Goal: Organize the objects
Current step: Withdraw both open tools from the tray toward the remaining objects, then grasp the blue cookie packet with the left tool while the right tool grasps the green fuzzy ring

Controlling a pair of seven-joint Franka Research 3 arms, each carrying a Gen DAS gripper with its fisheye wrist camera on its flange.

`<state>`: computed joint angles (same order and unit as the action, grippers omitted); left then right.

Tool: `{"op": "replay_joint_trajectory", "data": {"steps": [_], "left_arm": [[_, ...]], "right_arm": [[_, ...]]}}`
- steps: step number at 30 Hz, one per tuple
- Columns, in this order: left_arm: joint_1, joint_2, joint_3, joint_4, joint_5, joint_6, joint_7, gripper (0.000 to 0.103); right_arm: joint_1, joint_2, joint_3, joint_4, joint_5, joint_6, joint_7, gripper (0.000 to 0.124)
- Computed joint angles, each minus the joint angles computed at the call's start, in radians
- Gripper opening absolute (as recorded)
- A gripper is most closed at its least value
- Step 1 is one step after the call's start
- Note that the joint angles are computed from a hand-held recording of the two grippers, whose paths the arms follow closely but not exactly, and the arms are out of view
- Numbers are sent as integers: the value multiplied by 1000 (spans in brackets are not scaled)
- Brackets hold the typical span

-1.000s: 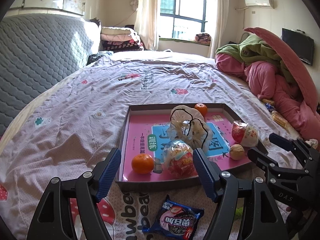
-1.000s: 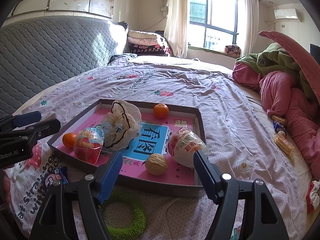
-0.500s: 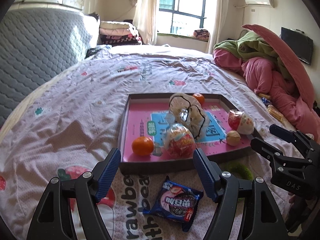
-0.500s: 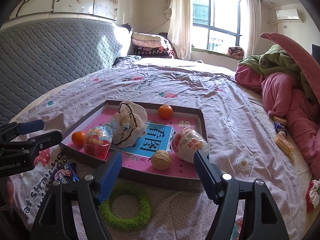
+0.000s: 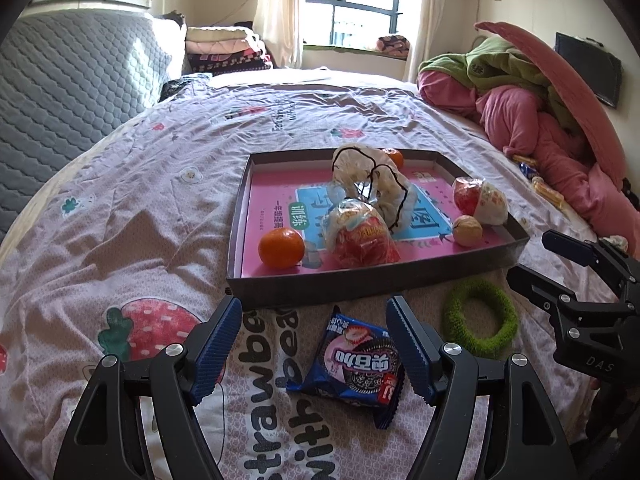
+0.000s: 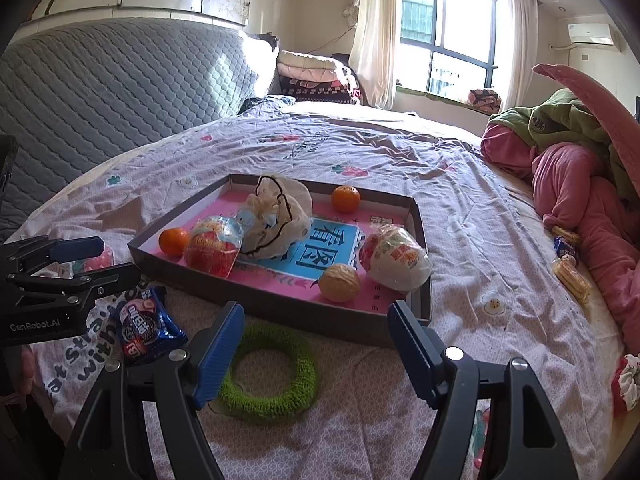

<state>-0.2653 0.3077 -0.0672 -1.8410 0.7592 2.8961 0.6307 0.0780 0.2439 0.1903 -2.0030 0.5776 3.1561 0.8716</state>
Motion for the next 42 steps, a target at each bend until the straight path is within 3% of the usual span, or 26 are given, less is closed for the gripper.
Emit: {"op": "replay_joint_trajectory", "data": {"steps": [13, 19, 22, 29, 35, 37, 40, 42], "left_arm": [[0, -20, -16, -65, -8, 40, 86, 76], [-3, -23, -17, -83, 4, 64, 123, 76], [-13, -9, -13, -68, 8, 38, 132, 76], [3, 42, -44, -22, -90, -13, 221, 76], [-27, 84, -19, 20, -94, -35, 225, 76], [-37, 90, -9, 26, -82, -34, 211, 76], [-35, 101, -9, 36, -89, -29, 208, 76], [-37, 105, -6, 41, -89, -27, 204, 74]], "right_arm": [[84, -1, -118, -29, -143, -30, 126, 74], [79, -3, -122, -41, -184, -29, 158, 74], [61, -3, -106, -42, -178, -36, 149, 74], [115, 15, -174, -25, -263, -83, 228, 74], [135, 46, -196, 4, -326, -114, 278, 74], [128, 58, -188, 19, -329, -133, 282, 70], [102, 70, -158, 36, -305, -159, 265, 54], [116, 76, -172, 42, -320, -168, 277, 49]]}}
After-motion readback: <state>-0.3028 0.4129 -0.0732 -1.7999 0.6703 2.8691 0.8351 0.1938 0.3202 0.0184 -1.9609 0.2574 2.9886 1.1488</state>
